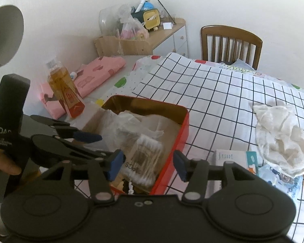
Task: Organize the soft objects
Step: 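Open both tools to drop the swab pack and leaflet into the tin, then withdraw both tools toward the white mesh cloth and yellow duck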
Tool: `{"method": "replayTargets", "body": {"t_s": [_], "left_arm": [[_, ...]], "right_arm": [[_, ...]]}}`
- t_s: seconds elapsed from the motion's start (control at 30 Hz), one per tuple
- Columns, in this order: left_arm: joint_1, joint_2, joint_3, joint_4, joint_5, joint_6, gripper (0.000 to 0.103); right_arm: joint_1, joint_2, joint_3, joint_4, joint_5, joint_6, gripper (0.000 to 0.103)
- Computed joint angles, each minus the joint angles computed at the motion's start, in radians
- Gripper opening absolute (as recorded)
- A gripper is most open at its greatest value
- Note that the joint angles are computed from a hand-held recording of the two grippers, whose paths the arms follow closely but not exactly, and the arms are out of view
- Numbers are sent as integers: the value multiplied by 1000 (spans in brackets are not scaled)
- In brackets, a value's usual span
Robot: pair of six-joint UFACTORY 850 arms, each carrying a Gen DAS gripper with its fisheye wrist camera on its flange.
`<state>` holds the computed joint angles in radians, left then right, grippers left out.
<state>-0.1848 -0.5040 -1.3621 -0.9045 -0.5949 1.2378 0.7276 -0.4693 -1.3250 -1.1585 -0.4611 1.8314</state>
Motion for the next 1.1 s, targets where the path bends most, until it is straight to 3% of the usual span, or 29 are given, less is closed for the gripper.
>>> {"method": "replayTargets", "body": {"t_s": [0.53,0.63,0.9,1.1], "left_arm": [[-59,183,157,-227,43,196,69],[-92,210,178,-258,48,200,76],[-197,254,220,-310,101,201,76],[-274,265,239,-381,131,240,84]], "right_arm": [[49,211,221,-225,-71,218,68],[52,265,279,-240,-83,230,70],[44,415,444,-277,-90,291,79],[29,517,553,-286,-91,306,83]]}}
